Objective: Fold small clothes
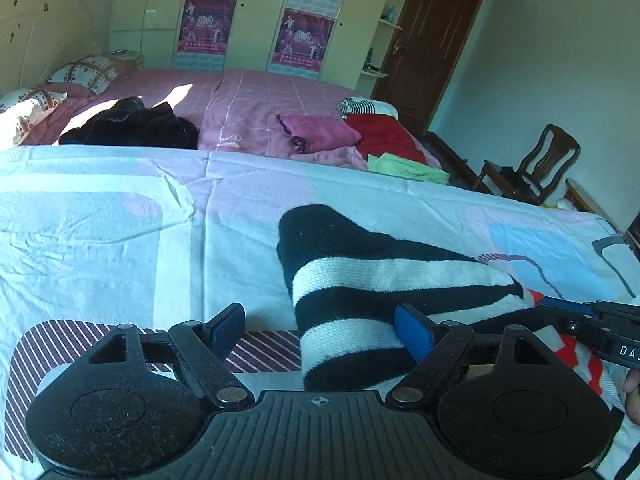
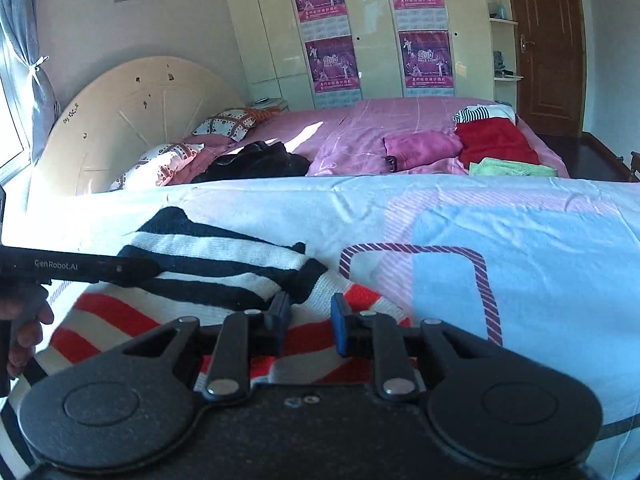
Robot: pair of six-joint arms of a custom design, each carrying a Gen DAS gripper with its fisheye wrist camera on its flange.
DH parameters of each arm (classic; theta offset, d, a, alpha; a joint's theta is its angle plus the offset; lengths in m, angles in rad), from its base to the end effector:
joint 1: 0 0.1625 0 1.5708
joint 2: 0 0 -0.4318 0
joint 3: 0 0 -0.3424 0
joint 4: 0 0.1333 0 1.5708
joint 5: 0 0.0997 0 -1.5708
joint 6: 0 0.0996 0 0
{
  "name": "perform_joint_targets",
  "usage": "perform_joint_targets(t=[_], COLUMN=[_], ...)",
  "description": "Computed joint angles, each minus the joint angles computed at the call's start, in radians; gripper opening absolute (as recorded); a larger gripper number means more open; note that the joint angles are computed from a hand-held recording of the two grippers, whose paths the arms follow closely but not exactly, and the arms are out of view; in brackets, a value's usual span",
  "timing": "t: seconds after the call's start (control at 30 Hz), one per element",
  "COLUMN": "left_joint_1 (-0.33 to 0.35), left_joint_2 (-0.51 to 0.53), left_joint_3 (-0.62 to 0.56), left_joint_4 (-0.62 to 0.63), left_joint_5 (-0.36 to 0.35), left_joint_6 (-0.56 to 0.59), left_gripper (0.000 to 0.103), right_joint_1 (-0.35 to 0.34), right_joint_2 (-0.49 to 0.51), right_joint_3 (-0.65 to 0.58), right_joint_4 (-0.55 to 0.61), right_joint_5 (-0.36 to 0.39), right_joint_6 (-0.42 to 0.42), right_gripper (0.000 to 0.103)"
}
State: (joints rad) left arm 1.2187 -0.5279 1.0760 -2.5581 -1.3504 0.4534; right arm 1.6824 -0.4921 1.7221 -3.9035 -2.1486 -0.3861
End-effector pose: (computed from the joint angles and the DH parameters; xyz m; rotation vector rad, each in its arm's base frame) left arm -0.1292 -0.8014 0.1560 1.0477 2.6381 -0.6167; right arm 0.1468 -0.6018 0.0951 0.1492 -2.1883 1.2267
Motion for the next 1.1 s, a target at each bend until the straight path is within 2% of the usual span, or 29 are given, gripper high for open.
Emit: perform_joint_targets(t=[0.1, 0.33, 0.6, 0.77, 0.9, 1.1], left_joint_1=[0.011, 0.007, -0.026, -0.043, -0.041, -0.031], left_joint_2=[0.004, 0.009, -0.019, -0.057, -0.089, -0.174], left_joint_3=[0.008, 0.013, 0.051, 0.1, 0.141, 0.267], left_joint_4=[-0.021, -0.038, -0.04, -0.066, -0.086, -0.136], left_joint_5=[-0.03, -0.018, 0.066, 0.094, 0.078, 0.019], left_joint_6=[0.018, 0.04, 0.039, 0.043, 0.031, -0.003], left_gripper=[0.083, 0.087, 0.087, 0.087, 0.088, 0.087], right_joint_1=[-0.018, -0.025, 0.014, 0.039, 0.052, 0.074], right_joint_2=[0.002, 0.012, -0.008, -0.022, -0.03, -0.026], right_joint_3=[0.012, 0.003, -0.002, 0.044, 0.084, 0.144], right_joint_4=[-0.025, -0.043, 0.022, -0.027, -0.044, -0.113], right_joint_5=[0.017, 0.024, -0.058, -0.058, -0.057, -0.051], right_joint_6=[0.004, 0.006, 0.02, 0.024, 0.044, 0.085], right_gripper=[0.02, 0.02, 0.024, 0.031, 0.031, 0.031])
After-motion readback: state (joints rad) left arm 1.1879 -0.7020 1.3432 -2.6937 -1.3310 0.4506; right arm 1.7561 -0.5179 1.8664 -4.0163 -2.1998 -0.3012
